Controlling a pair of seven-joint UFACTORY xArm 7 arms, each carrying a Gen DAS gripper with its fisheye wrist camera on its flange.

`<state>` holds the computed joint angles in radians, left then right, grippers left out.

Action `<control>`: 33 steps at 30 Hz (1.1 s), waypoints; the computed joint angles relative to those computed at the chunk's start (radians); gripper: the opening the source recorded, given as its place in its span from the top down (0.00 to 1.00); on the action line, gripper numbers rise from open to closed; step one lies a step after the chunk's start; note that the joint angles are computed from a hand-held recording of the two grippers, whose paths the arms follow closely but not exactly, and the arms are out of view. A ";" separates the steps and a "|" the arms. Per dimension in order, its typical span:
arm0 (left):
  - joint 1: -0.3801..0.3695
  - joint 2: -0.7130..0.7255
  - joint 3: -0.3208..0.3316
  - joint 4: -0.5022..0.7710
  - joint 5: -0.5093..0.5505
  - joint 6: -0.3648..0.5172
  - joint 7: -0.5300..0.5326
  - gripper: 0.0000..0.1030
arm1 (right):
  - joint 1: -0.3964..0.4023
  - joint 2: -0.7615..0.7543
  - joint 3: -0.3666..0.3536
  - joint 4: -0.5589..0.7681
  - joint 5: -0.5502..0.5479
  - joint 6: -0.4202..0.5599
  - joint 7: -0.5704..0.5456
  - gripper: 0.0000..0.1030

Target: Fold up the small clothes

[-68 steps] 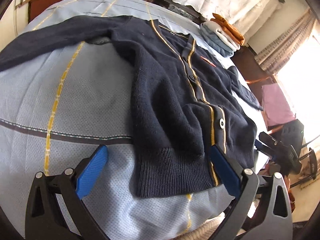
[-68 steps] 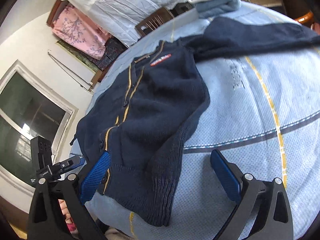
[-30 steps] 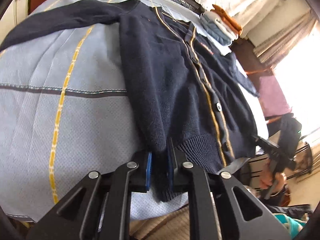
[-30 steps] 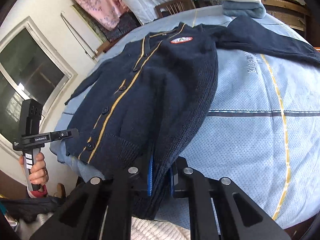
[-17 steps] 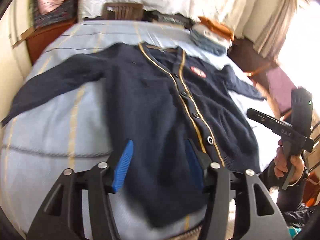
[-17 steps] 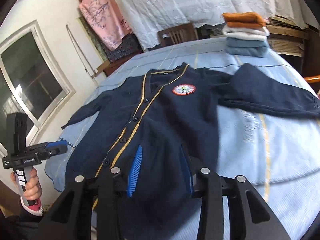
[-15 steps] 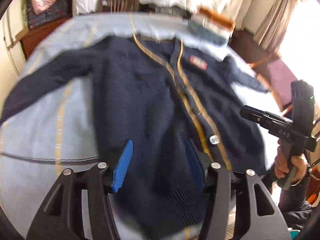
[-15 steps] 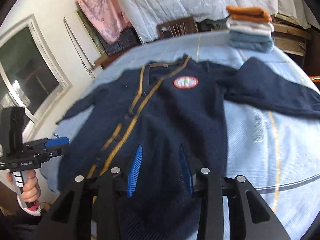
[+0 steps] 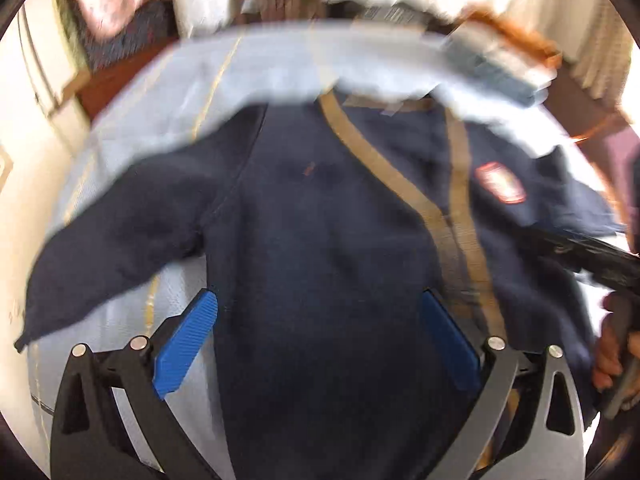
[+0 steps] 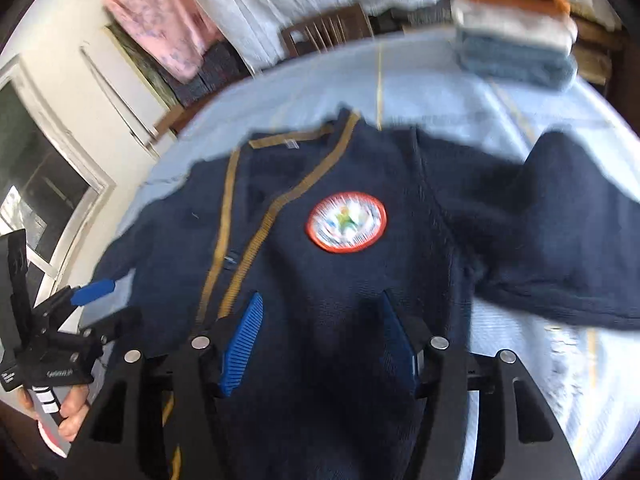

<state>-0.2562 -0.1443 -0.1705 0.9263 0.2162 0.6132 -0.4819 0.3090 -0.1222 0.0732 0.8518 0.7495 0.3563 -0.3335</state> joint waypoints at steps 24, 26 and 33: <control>-0.124 0.275 0.038 0.267 0.197 -0.005 -0.135 0.04 | -0.013 -0.341 -0.528 -0.344 0.135 -0.227 0.032 0.46; -0.122 0.270 0.042 0.250 0.192 -0.034 -0.148 0.04 | 0.056 -0.315 -0.594 -0.314 0.196 -0.260 -0.031 0.48; -0.129 0.258 0.046 0.224 0.255 -0.064 -0.204 0.04 | 0.079 -0.228 -0.589 -0.253 0.325 -0.290 -0.108 0.90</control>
<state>-0.3848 0.1137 -0.1242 1.1505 0.4715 0.5493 -0.6854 0.3884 -0.3499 -0.5156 0.5993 1.0747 0.0665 -0.4416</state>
